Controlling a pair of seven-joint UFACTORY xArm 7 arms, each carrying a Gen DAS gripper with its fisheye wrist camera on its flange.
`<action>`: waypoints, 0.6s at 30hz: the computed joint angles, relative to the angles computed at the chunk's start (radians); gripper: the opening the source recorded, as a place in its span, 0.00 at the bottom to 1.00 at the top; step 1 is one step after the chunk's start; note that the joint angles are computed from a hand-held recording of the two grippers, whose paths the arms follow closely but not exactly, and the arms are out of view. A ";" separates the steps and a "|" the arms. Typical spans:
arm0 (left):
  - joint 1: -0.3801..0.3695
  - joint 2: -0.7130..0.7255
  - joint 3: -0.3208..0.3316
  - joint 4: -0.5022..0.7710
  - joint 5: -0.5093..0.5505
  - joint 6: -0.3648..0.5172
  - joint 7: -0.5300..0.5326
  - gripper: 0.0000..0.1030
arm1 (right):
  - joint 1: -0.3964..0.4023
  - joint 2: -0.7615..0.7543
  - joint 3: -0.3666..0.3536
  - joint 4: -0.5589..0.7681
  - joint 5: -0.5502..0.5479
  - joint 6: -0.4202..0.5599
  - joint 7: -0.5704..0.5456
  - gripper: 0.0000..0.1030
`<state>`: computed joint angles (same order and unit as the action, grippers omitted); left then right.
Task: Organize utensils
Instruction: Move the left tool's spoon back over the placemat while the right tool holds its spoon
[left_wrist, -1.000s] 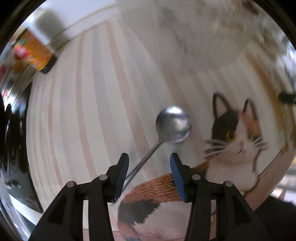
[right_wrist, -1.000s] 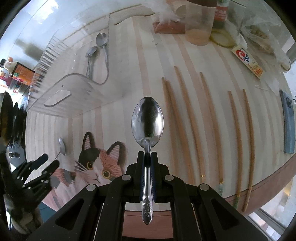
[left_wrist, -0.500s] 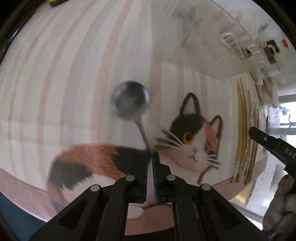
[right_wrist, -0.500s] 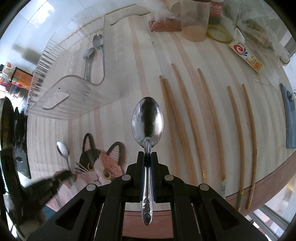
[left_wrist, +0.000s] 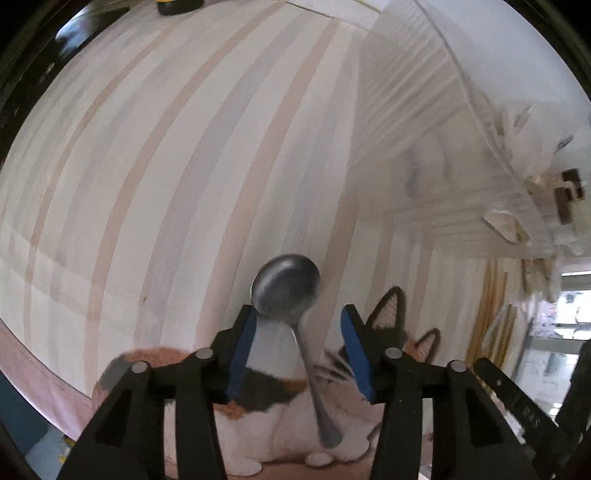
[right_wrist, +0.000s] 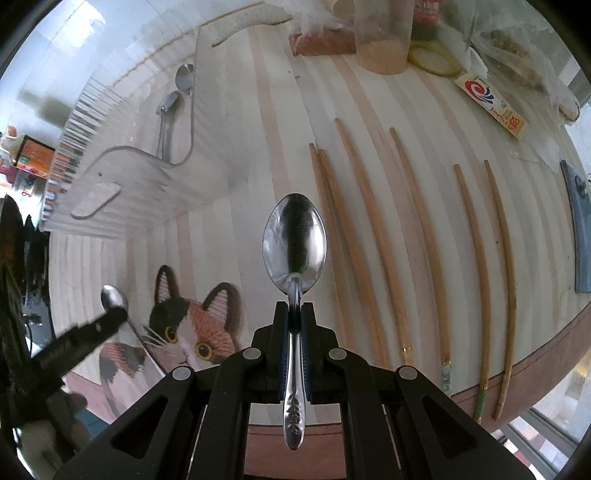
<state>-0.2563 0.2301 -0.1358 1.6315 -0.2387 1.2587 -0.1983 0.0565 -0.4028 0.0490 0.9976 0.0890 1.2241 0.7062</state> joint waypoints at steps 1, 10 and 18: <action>-0.012 0.048 0.003 0.058 0.040 0.006 -0.012 0.47 | 0.000 0.001 0.001 0.000 -0.003 0.002 0.000 0.07; -0.124 0.143 0.008 0.215 0.289 0.043 0.002 0.36 | -0.009 -0.006 0.001 -0.009 -0.021 0.003 0.017 0.07; -0.115 0.073 0.008 0.128 0.260 0.016 0.011 0.36 | -0.018 -0.029 -0.002 -0.024 -0.026 0.001 0.037 0.07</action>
<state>-0.3709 0.3030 -0.1281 1.7593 0.0214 1.2748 -0.1877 0.0381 -0.4315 0.0470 0.9741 0.0631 1.2250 0.7435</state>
